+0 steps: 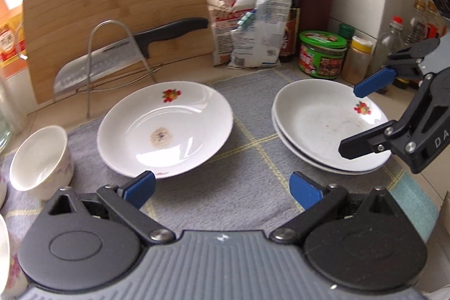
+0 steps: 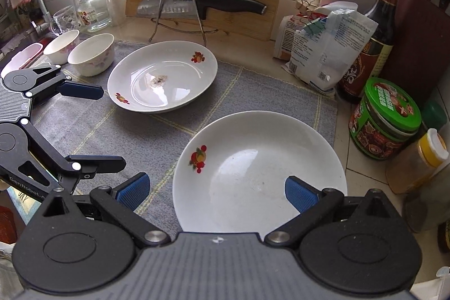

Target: Organize plates and bowls

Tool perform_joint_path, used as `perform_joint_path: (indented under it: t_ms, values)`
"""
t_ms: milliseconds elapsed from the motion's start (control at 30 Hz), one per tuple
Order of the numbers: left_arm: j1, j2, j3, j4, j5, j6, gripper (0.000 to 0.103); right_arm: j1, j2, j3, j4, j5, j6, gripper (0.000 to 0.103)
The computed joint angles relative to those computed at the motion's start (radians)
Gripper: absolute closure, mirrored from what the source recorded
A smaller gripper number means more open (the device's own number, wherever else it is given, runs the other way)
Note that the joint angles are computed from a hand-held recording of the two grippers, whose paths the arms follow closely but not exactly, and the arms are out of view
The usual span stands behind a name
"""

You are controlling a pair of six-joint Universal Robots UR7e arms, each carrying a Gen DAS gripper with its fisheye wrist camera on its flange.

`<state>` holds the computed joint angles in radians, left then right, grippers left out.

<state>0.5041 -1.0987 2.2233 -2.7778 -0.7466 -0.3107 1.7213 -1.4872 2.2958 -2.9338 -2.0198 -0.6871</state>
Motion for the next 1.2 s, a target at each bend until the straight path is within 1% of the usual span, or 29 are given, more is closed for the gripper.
perform_joint_path:
  t_ms: [67, 133, 200, 300, 400, 467, 567, 633, 733, 800, 867, 933, 1000, 1100, 1200]
  values:
    - [-0.005, -0.037, 0.028, 0.049, 0.029, -0.082, 0.002, 0.020, 0.027, 0.004, -0.038, 0.000, -0.037, 0.000]
    - [-0.005, -0.066, 0.047, 0.088, 0.051, -0.115, 0.002, 0.032, 0.049, 0.001, -0.053, 0.011, -0.058, 0.000]
    - [-0.002, -0.093, 0.063, 0.130, 0.077, -0.121, 0.002, 0.044, 0.070, -0.007, -0.057, 0.019, -0.056, 0.000]
    - [0.021, -0.110, 0.077, 0.113, 0.086, -0.071, 0.002, 0.064, 0.112, -0.015, -0.091, 0.020, -0.043, 0.000]
    - [0.053, -0.112, 0.089, 0.051, 0.085, 0.005, 0.002, 0.083, 0.164, -0.027, -0.135, 0.000, 0.007, 0.000]
    - [0.078, -0.107, 0.087, 0.017, 0.077, 0.037, 0.002, 0.095, 0.196, -0.038, -0.155, -0.012, 0.056, 0.000]
    - [0.125, -0.092, 0.071, -0.036, 0.018, 0.115, 0.002, 0.111, 0.241, -0.052, -0.195, -0.046, 0.116, 0.000]
    - [0.148, -0.082, 0.065, -0.077, -0.012, 0.187, 0.002, 0.124, 0.263, -0.054, -0.228, -0.074, 0.147, 0.000]
    - [0.184, -0.070, 0.057, -0.132, -0.074, 0.273, 0.002, 0.136, 0.288, -0.056, -0.260, -0.103, 0.201, 0.000]
    - [0.201, -0.066, 0.050, -0.136, -0.099, 0.310, 0.002, 0.147, 0.311, -0.054, -0.307, -0.138, 0.208, 0.000]
    - [0.205, -0.075, 0.042, -0.105, -0.101, 0.315, 0.002, 0.161, 0.335, -0.051, -0.352, -0.172, 0.219, 0.000]
    - [0.207, -0.100, 0.041, -0.087, -0.115, 0.325, 0.002, 0.167, 0.348, -0.047, -0.375, -0.179, 0.221, 0.000]
    - [0.211, -0.127, 0.031, -0.055, -0.122, 0.334, 0.002, 0.171, 0.364, -0.043, -0.400, -0.180, 0.203, 0.000]
    - [0.208, -0.146, -0.002, 0.005, -0.088, 0.346, 0.002, 0.170, 0.399, -0.041, -0.443, -0.179, 0.159, 0.000]
    - [0.209, -0.146, -0.048, 0.052, -0.071, 0.354, 0.002, 0.160, 0.426, -0.043, -0.456, -0.150, 0.125, 0.000]
